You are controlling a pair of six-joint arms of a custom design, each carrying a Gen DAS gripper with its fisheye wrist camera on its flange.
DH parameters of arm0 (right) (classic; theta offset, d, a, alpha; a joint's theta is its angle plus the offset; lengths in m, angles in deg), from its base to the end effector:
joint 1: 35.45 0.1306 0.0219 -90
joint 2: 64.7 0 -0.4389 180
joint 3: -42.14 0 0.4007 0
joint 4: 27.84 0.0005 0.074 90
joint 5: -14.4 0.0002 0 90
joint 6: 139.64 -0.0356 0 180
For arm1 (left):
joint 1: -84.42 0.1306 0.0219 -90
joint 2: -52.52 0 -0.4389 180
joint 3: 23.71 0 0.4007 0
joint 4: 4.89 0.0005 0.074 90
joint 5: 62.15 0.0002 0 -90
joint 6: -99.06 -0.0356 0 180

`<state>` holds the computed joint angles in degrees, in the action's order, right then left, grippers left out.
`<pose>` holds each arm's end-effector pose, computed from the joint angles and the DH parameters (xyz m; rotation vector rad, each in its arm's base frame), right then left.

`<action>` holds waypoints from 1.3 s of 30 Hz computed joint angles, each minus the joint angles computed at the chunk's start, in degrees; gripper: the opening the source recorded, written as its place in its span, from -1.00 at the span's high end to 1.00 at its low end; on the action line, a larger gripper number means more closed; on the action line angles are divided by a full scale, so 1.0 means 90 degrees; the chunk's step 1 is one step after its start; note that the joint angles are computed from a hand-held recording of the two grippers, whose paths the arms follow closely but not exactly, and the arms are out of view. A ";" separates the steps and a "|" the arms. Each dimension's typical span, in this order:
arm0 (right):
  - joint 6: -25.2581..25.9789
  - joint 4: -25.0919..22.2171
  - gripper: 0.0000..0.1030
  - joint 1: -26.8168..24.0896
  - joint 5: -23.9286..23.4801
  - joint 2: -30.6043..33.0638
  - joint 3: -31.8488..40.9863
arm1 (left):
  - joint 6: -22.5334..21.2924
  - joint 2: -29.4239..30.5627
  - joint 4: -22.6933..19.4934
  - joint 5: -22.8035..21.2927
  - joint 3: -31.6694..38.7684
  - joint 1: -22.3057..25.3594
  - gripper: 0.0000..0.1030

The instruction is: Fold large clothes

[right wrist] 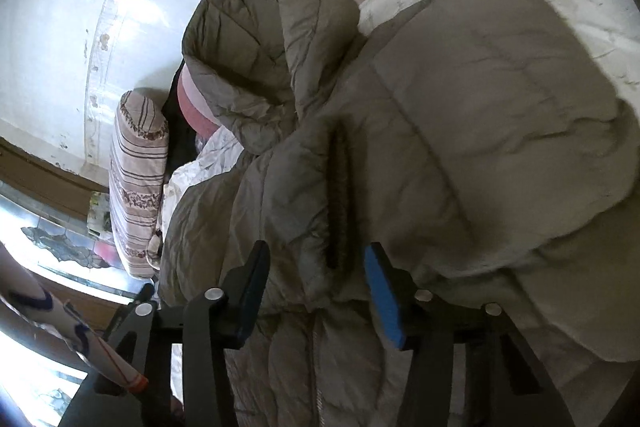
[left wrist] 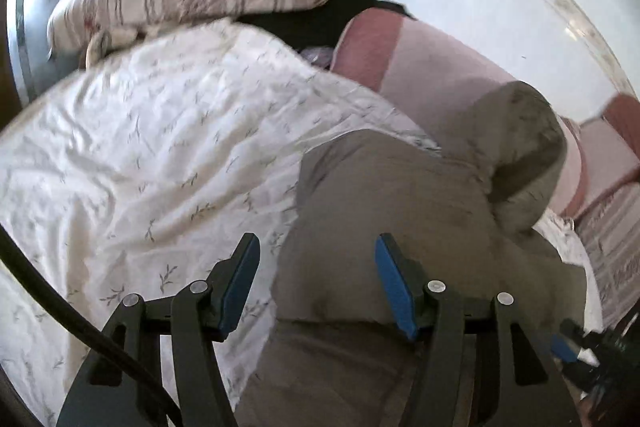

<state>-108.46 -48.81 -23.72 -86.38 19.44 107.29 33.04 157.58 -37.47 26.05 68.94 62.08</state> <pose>0.4290 0.0954 0.3667 0.8623 2.2435 0.8322 0.5595 -0.2293 0.3907 -0.0496 2.3836 -0.3540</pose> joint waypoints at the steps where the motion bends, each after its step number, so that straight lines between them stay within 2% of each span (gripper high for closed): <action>1: -0.0034 0.0033 0.06 0.0026 -0.0036 0.0111 0.0057 | 0.0030 0.0029 0.0033 0.0058 -0.0002 0.0035 -0.14; 2: -0.0065 0.0032 0.08 0.0063 -0.0026 0.0205 0.0108 | 0.0051 0.0014 0.0090 0.0085 -0.0057 0.0032 -0.14; 4: -0.0051 -0.0086 0.30 0.0145 0.0058 0.0438 0.0254 | 0.0016 0.0040 0.0148 0.0069 -0.0080 0.0022 -0.15; 5: -0.0006 -0.0214 0.58 0.0181 0.0145 0.0500 0.0323 | -0.0028 0.0040 0.0158 0.0051 -0.0075 0.0015 -0.15; 8: 0.0197 -0.0532 0.64 0.0203 0.0584 0.0390 0.0430 | -0.0086 0.0151 0.0095 0.0152 0.0055 -0.0007 -0.15; 11: 0.0631 -0.1585 0.66 0.0171 0.1800 0.0133 0.0765 | -0.0108 0.0252 0.0080 0.0131 0.0114 -0.0088 -0.14; 12: 0.0721 -0.2091 0.66 0.0175 0.2441 0.0049 0.0907 | -0.0182 0.0317 0.0028 0.0080 0.0163 -0.0145 -0.15; 14: 0.0748 -0.2635 0.66 0.0122 0.2963 -0.0004 0.1035 | -0.0443 0.0504 -0.0180 -0.0026 0.0304 -0.0309 -0.15; 15: 0.0748 -0.2796 0.66 0.0066 0.3006 0.0010 0.1045 | -0.0599 0.0633 -0.0340 -0.0146 0.0403 -0.0410 -0.15; 17: 0.0727 -0.2886 0.65 -0.0097 0.2622 0.0116 0.0962 | -0.0861 0.0937 -0.0829 -0.0596 0.0671 -0.0609 -0.16; 18: 0.0709 -0.2913 0.63 -0.0125 0.2558 0.0142 0.0937 | -0.0906 0.1005 -0.0916 -0.0720 0.0724 -0.0652 -0.16; 21: 0.0729 -0.3070 0.54 -0.0135 0.2501 0.0253 0.0989 | -0.1040 0.0994 -0.0844 -0.0936 0.0680 -0.0707 -0.16; 24: 0.0615 -0.3180 0.46 -0.0174 0.2520 0.0134 0.1021 | -0.0913 0.0841 -0.0625 -0.0961 0.0545 -0.0683 -0.15; 27: 0.0458 -0.3373 0.44 -0.0028 0.3239 0.0028 0.1230 | -0.0897 0.0549 -0.0120 -0.1083 0.0315 -0.0746 -0.15; 28: 0.0568 -0.3375 0.43 0.0107 0.3737 -0.0056 0.1272 | -0.0950 0.0439 0.0114 -0.1126 0.0214 -0.0800 -0.15; 30: 0.0841 -0.3089 0.35 0.0259 0.4013 -0.0142 0.1286 | -0.1097 0.0353 0.0363 -0.1050 0.0136 -0.0901 -0.15; 34: 0.1467 -0.2442 0.34 0.0417 0.3397 0.0104 0.1260 | -0.1333 0.0445 0.0357 -0.0731 0.0195 -0.1133 -0.15; 36: 0.1598 -0.2519 0.34 0.0544 0.3506 0.0393 0.1391 | -0.1394 0.0573 0.0223 -0.0725 0.0273 -0.1217 -0.16; 39: 0.1580 -0.2822 0.34 0.0602 0.3398 0.0733 0.1592 | -0.1437 0.0779 -0.0009 -0.0797 0.0425 -0.1262 -0.22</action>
